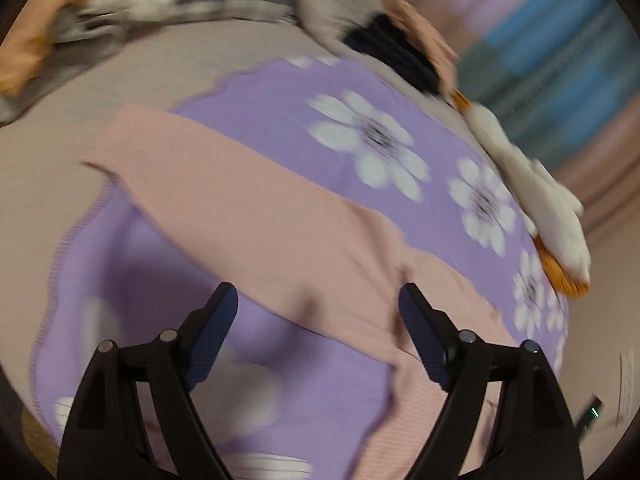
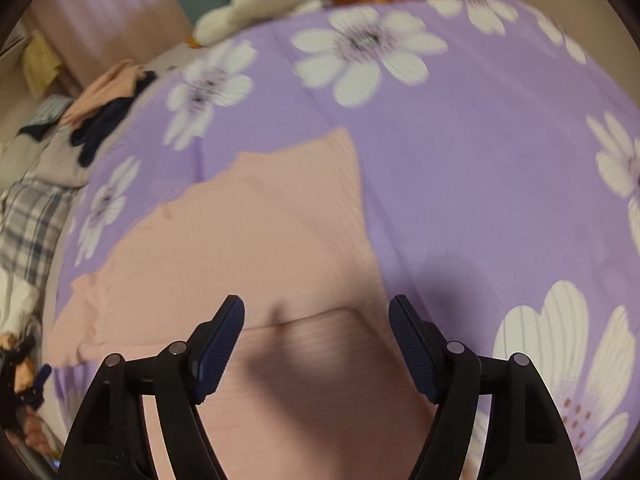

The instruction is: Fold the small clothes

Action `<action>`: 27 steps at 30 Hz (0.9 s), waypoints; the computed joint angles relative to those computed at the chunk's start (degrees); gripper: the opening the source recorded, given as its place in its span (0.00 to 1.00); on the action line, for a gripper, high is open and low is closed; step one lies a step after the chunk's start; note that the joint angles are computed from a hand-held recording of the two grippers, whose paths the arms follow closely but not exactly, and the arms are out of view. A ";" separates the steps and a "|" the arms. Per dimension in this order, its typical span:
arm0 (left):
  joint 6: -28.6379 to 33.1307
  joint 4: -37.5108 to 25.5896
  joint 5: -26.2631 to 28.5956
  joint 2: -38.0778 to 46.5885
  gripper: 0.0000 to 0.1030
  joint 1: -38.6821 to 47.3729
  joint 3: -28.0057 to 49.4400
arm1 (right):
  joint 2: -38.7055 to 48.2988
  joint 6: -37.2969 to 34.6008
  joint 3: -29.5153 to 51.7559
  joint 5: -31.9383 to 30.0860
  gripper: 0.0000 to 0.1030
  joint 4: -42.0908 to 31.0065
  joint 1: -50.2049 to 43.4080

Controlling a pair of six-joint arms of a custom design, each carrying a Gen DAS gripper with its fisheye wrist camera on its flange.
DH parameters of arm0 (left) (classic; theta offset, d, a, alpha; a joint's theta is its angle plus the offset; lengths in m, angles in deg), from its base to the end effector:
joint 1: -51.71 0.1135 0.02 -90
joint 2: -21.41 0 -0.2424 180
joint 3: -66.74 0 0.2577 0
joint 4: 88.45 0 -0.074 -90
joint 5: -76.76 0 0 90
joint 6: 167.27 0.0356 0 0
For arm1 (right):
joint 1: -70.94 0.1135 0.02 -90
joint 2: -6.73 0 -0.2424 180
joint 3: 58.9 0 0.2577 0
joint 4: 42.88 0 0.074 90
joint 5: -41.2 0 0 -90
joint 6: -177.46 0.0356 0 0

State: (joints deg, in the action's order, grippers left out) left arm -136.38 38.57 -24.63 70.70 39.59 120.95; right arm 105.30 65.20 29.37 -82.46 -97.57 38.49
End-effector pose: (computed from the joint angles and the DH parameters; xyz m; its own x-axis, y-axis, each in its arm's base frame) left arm 0.1886 -0.0333 0.2383 -0.4393 -0.7661 -0.4692 -0.5847 0.6403 -0.4981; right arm 0.3089 -0.1730 0.2132 -0.8020 0.1363 -0.5815 -0.0594 0.9506 0.3047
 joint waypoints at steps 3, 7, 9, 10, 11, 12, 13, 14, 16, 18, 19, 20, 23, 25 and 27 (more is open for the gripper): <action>1.51 -1.15 4.46 -6.10 0.80 8.97 -4.46 | -3.68 -1.64 -1.61 -3.33 0.73 -1.76 -1.07; 6.00 0.26 12.85 -9.24 0.76 21.58 -8.34 | -8.04 -3.85 -4.04 -5.45 0.74 -3.16 -2.40; 8.63 1.53 16.03 -9.11 0.71 26.95 -9.56 | -9.77 -4.12 -5.17 -6.00 0.74 -3.38 -2.80; 9.56 2.58 17.39 -8.38 0.68 29.06 -10.01 | -10.73 -4.15 -5.92 -5.99 0.74 -3.13 -2.88; 10.20 3.92 18.70 -7.48 0.66 30.91 -10.46 | -11.78 -3.94 -6.80 -5.39 0.74 -2.52 -2.83; 10.91 5.22 20.19 -6.44 0.62 32.91 -10.88 | -12.72 -3.32 -7.75 -4.48 0.74 -1.45 -2.63; 11.55 6.59 21.72 -5.43 0.60 34.64 -11.28 | -13.71 -3.11 -8.60 -3.98 0.74 -0.96 -2.68; 11.91 8.36 23.10 -4.16 0.58 35.98 -11.61 | -14.55 -2.88 -9.45 -3.30 0.74 -0.24 -2.39; 12.26 11.88 24.49 -1.78 0.54 37.83 -12.11 | -15.66 -3.31 -10.55 -2.45 0.74 0.11 -2.09; 11.92 14.16 23.85 -0.49 0.50 38.82 -12.27 | -16.43 -3.21 -11.40 -1.51 0.74 0.60 -1.48; 11.50 15.17 23.57 0.31 0.47 39.40 -12.22 | -16.63 -3.37 -11.59 -1.16 0.74 0.57 -1.20; 11.31 16.02 23.77 1.00 0.45 40.00 -12.28 | -16.86 -3.39 -11.78 -0.99 0.74 0.50 -0.95; 10.75 18.46 24.22 4.19 0.22 41.57 -11.81 | -17.10 -3.34 -12.03 -1.18 0.74 0.66 -0.40; 11.00 18.28 23.73 6.93 0.02 41.86 -10.35 | -17.68 -3.21 -12.72 -1.15 0.74 1.04 -0.20; 10.63 17.15 22.14 6.82 0.02 40.96 -9.32 | -17.89 -3.14 -12.88 -1.02 0.74 1.14 0.08</action>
